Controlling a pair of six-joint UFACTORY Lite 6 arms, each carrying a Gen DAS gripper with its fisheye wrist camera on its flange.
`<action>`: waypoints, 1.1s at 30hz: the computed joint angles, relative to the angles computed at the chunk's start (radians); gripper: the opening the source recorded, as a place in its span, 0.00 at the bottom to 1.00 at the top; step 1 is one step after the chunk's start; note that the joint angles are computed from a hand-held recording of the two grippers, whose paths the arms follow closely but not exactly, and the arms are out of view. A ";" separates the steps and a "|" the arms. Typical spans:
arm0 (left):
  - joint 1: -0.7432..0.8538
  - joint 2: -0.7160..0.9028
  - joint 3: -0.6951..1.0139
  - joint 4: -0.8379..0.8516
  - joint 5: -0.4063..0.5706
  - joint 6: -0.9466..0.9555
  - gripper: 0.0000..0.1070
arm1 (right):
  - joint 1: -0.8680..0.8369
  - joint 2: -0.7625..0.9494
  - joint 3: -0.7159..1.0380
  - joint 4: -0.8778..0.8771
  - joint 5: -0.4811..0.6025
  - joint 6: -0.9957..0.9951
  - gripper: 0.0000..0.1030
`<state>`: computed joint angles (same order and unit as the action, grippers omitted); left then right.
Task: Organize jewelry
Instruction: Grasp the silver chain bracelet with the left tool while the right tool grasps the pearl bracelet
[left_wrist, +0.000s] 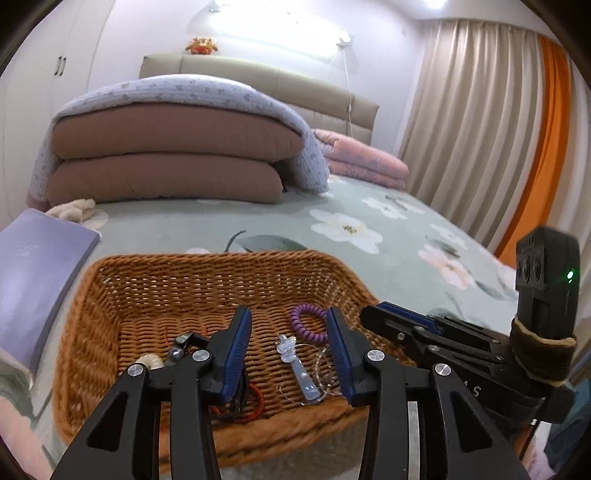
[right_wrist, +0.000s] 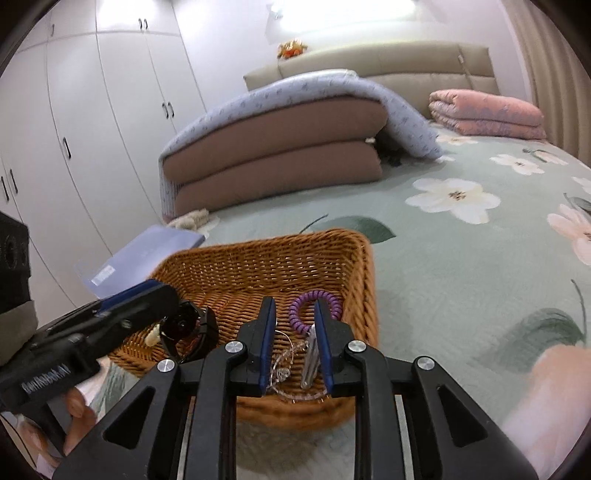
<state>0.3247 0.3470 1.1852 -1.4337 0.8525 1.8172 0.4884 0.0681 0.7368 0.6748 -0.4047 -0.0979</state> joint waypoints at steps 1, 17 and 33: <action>0.022 -0.029 -0.023 0.003 0.021 0.002 0.40 | 0.027 -0.050 -0.045 0.061 -0.024 -0.041 0.24; 0.605 -0.459 -0.534 0.276 0.331 0.159 0.40 | 0.503 -0.373 -0.425 0.668 -0.143 -0.229 0.26; 0.494 -0.376 -0.668 0.364 0.068 0.246 0.40 | 0.501 -0.164 -0.345 0.589 -0.058 -0.182 0.26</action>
<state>0.8185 -0.0286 0.5168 -1.0701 0.9207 2.0631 0.9898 -0.0956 0.3914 1.2642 -0.4626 -0.2799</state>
